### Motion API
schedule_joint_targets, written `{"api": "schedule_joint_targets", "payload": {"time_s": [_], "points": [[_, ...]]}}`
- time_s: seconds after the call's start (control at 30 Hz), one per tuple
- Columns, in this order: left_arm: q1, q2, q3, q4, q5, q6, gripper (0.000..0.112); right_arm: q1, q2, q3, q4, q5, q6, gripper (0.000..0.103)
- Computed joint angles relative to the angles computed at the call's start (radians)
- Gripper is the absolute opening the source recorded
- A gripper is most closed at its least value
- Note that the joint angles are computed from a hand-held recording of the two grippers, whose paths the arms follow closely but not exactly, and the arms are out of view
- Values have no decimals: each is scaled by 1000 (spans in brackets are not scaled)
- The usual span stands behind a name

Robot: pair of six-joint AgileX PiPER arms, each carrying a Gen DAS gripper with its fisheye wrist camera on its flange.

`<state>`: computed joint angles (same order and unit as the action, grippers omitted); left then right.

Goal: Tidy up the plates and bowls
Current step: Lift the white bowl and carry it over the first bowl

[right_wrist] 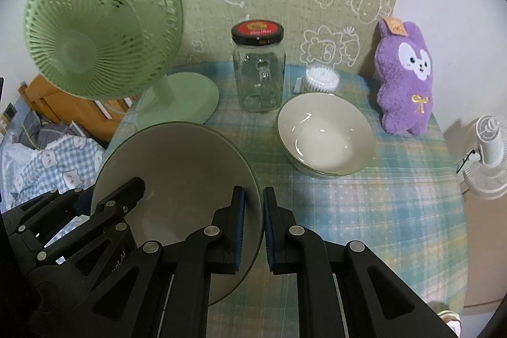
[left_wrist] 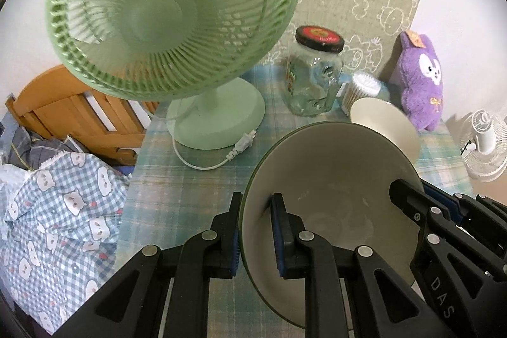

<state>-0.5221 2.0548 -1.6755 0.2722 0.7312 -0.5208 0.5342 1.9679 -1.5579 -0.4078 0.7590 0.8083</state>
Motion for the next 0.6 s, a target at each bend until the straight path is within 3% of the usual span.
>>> {"api": "schedule_joint_targets", "payload": {"time_s": [0.6], "points": [[-61,-232,160,66,16,-76,15,138,-183,40,-90,160,144,14]]}}
